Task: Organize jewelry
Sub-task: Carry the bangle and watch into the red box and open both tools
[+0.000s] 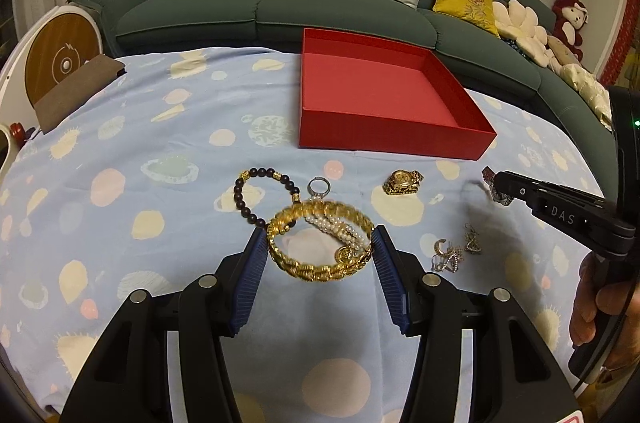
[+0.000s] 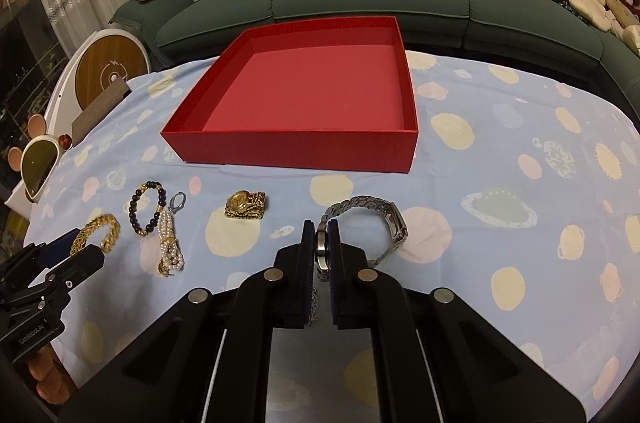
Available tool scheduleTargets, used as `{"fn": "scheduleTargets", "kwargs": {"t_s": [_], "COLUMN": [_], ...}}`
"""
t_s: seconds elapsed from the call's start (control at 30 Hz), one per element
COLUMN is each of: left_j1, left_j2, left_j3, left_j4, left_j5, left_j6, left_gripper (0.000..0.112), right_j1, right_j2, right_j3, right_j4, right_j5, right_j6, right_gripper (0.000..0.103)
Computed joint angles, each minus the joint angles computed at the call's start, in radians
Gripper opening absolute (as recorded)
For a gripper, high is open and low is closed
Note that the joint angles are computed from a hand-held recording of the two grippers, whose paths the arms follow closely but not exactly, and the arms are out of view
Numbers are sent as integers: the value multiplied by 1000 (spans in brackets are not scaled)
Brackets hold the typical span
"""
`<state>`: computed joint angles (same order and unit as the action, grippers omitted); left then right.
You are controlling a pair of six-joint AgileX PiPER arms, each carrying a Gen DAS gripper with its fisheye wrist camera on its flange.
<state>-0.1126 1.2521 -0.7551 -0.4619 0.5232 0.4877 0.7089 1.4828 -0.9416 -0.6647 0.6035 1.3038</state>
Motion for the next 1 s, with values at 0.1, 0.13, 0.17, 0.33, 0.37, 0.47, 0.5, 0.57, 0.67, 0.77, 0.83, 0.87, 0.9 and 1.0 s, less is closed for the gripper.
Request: {"fn": "scheduleTargets", "kwargs": {"t_s": [0.1, 0.13, 0.17, 0.33, 0.37, 0.47, 0.5, 0.57, 0.67, 0.77, 0.83, 0.87, 0.9, 1.0], "left_j1": [-22, -30, -38, -65, -73, -105, -118, -143, -173, -198, -211, -219, -225, -240], "left_j2": [-21, -23, -22, 61, 93, 193, 233, 312, 469, 635, 749, 802, 850, 1005], "left_j3": [-30, -48, -69, -243, -293, -449, -507, -613, -818, -1035, -1186, -1256, -1321, -1535], "left_j4": [43, 62, 83, 134, 141, 189, 212, 256, 318, 375, 405, 432, 451, 490], "left_j5": [-12, -10, -6, 32, 42, 55, 54, 54, 101, 170, 228, 254, 281, 380], "left_j6": [-37, -50, -64, -107, -118, -169, -195, -239, -311, -382, -412, -439, -458, -495], "left_gripper": [51, 51, 51, 50, 50, 50, 50, 50, 50, 50, 50, 50, 50, 50], "right_j1": [4, 3, 0, -74, -96, -165, -191, -240, -309, -365, -391, -404, -414, -442], "right_j2": [-27, -33, -40, -34, -23, 36, 63, 125, 230, 334, 394, 425, 453, 526], "right_j3": [-22, -33, -45, -148, -175, -279, -319, -406, -529, -640, -697, -724, -750, -817], "right_j4": [-23, -24, -22, 35, 47, 91, 109, 159, 259, 371, 416, 438, 446, 480], "right_j5": [18, 23, 29, 37, 34, 24, 19, 8, -8, -9, -2, 3, 12, 34], "right_j6": [12, 7, -3, -120, -146, -232, -265, -338, -445, -541, -574, -594, -599, -626], "right_gripper": [6, 6, 6, 6, 6, 6, 6, 6, 6, 6, 6, 6, 6, 6]}}
